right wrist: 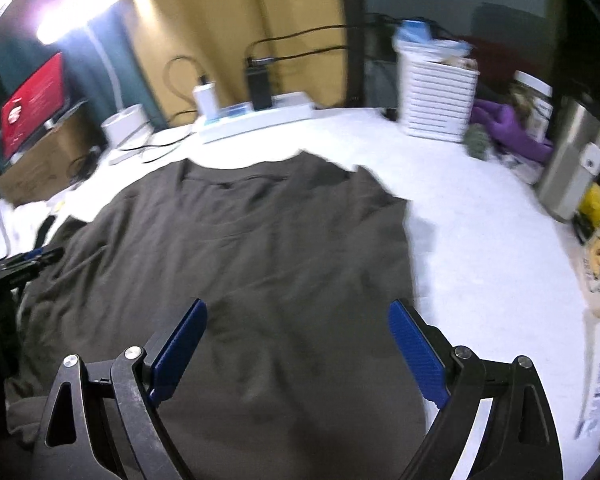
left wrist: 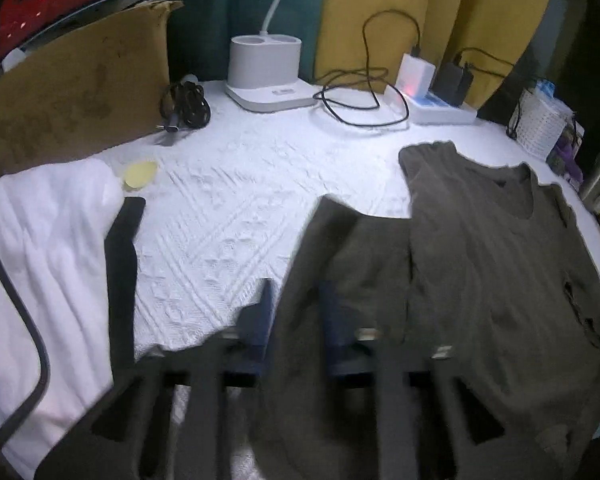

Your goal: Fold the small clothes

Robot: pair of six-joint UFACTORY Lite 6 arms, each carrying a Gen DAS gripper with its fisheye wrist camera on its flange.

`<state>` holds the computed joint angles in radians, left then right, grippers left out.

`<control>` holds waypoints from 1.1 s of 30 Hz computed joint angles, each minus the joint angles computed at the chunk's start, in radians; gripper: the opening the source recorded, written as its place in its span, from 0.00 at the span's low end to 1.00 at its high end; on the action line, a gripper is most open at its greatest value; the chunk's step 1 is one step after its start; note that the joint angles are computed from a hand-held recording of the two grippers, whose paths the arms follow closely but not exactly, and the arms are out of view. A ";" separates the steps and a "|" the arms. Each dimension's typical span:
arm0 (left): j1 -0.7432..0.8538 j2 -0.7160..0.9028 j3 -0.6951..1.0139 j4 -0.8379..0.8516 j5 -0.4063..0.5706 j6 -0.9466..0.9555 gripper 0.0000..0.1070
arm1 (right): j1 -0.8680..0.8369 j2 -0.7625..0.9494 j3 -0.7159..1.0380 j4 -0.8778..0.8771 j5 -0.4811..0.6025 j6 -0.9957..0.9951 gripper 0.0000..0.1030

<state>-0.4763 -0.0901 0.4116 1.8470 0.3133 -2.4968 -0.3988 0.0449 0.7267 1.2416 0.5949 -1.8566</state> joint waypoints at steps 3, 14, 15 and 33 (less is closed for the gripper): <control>-0.041 -0.069 -0.036 -0.157 0.073 0.093 0.03 | -0.033 0.039 0.028 0.029 -0.022 -0.033 0.91; -0.388 -0.289 -0.128 -0.662 0.539 0.200 0.02 | -0.034 0.086 0.028 0.208 -0.100 -0.192 0.90; -0.402 -0.291 -0.134 -0.675 0.555 0.181 0.02 | -0.034 0.102 0.041 0.190 -0.096 -0.172 0.90; -0.468 -0.076 0.259 -0.618 0.540 0.367 0.02 | -0.124 0.157 0.085 0.122 0.011 -0.165 0.90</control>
